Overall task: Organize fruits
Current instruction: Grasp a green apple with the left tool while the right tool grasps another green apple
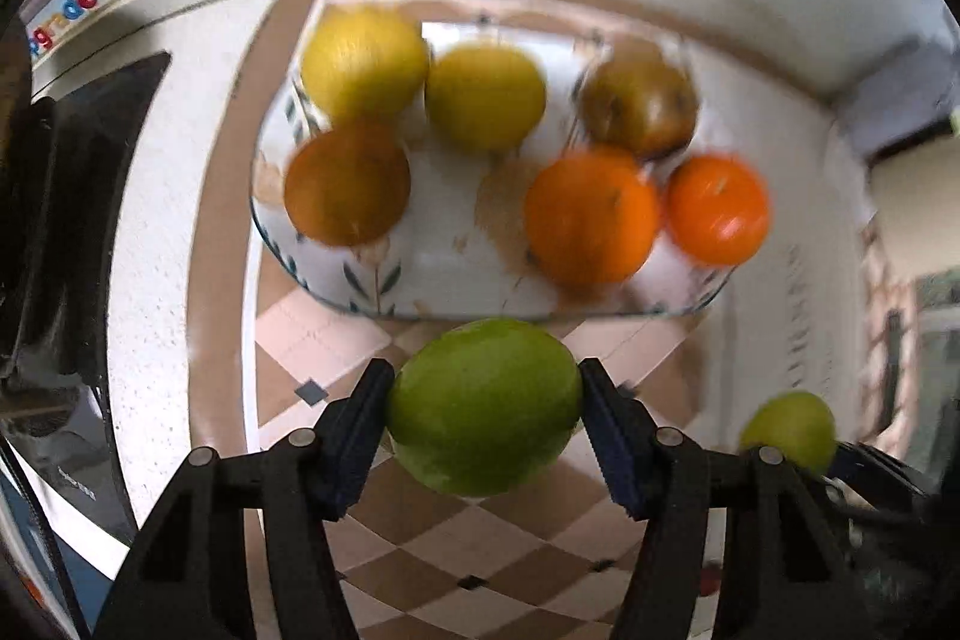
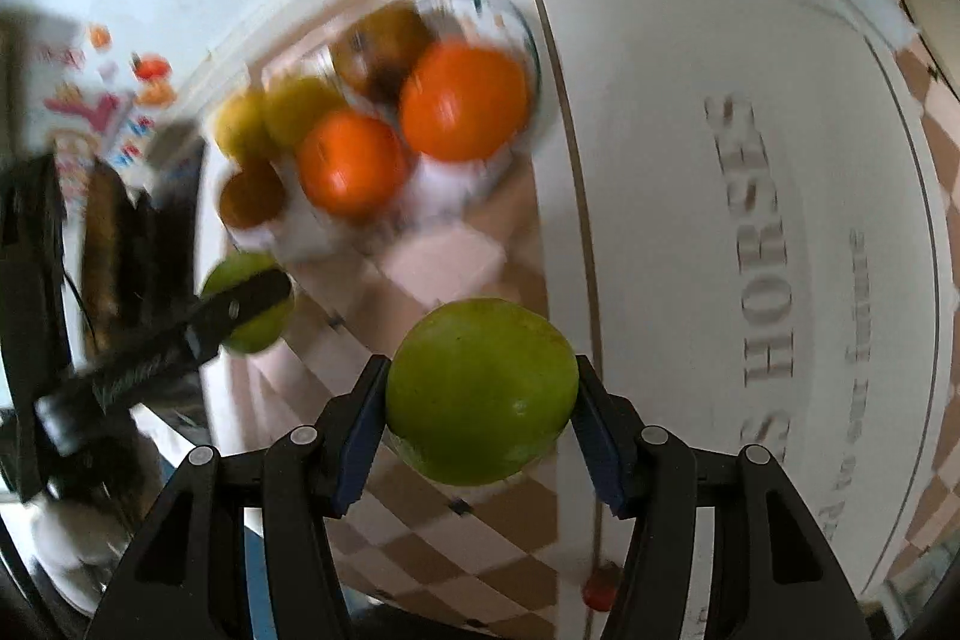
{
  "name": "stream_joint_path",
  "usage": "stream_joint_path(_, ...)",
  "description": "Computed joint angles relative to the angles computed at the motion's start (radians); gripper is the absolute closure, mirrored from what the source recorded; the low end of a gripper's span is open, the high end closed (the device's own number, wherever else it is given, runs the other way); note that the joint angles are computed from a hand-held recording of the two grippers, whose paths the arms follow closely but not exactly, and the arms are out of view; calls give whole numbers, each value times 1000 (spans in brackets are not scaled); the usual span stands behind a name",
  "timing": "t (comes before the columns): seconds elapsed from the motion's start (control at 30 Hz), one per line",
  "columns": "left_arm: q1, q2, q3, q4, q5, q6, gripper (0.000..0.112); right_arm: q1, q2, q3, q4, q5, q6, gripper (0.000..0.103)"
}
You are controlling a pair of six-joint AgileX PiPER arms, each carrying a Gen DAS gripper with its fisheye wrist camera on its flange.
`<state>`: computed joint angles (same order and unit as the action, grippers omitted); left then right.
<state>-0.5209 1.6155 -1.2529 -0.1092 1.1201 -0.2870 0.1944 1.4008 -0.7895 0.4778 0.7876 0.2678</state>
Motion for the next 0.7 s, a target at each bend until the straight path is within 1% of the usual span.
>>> stream_joint_path(0.1,28,14,-78,-9,23,-5,52,-67,75,-133,-3,23,-48,42)
stream_joint_path(0.17,42,45,-121,-3,29,-15,52,-79,136,-216,-25,23,-44,42)
stream_joint_path(0.27,67,117,-196,-16,48,-28,52,-126,259,-356,-34,46,-76,42)
stream_joint_path(0.4,76,199,-251,-20,43,-52,52,-150,437,-547,-74,105,-77,42)
stream_joint_path(0.5,78,219,-253,-20,38,-62,52,-154,515,-610,-79,122,-80,42)
stream_joint_path(0.57,78,232,-258,-18,34,-61,52,-157,543,-620,-93,111,-75,42)
stream_joint_path(0.7,77,236,-261,-14,39,-70,52,-178,558,-581,-13,81,-118,41)
